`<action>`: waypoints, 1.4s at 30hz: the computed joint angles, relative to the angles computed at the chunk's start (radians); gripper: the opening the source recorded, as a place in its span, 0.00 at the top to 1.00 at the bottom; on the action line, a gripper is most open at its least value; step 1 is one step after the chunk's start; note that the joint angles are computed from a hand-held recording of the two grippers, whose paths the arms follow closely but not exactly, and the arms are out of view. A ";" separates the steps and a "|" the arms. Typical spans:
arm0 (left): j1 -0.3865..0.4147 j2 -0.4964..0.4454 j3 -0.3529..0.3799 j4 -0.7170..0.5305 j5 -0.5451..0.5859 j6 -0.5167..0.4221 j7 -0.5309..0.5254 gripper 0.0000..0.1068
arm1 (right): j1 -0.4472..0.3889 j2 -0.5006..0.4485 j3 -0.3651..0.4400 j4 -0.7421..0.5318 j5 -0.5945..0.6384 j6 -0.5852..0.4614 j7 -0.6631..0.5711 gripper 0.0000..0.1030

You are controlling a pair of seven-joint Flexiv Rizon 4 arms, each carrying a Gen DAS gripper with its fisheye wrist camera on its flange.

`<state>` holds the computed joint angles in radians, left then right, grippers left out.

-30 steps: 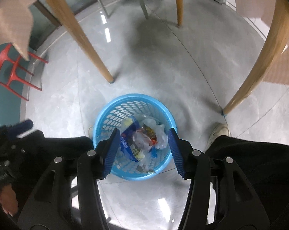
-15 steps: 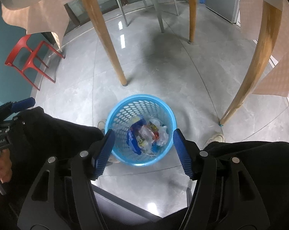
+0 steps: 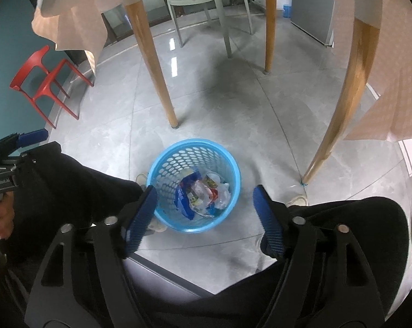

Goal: Collect trash

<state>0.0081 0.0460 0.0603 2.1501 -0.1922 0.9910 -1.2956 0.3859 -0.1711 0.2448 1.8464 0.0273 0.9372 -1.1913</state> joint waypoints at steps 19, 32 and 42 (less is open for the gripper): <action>-0.008 -0.038 -0.007 0.024 -0.034 -0.028 0.038 0.09 | -0.001 -0.022 -0.001 -0.014 0.002 -0.044 -0.008 0.10; -0.006 -0.047 -0.008 0.003 -0.007 -0.069 0.026 0.09 | 0.000 -0.020 0.007 -0.019 0.025 -0.068 -0.055 0.08; -0.013 -0.044 -0.010 0.009 0.025 -0.039 0.012 0.09 | -0.002 -0.026 0.007 -0.034 0.051 -0.094 -0.071 0.08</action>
<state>-0.0044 0.0025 0.0503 2.1596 -0.1674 0.9524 -1.2833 0.3837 -0.1970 0.2520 1.8127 0.0782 0.8435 -1.2628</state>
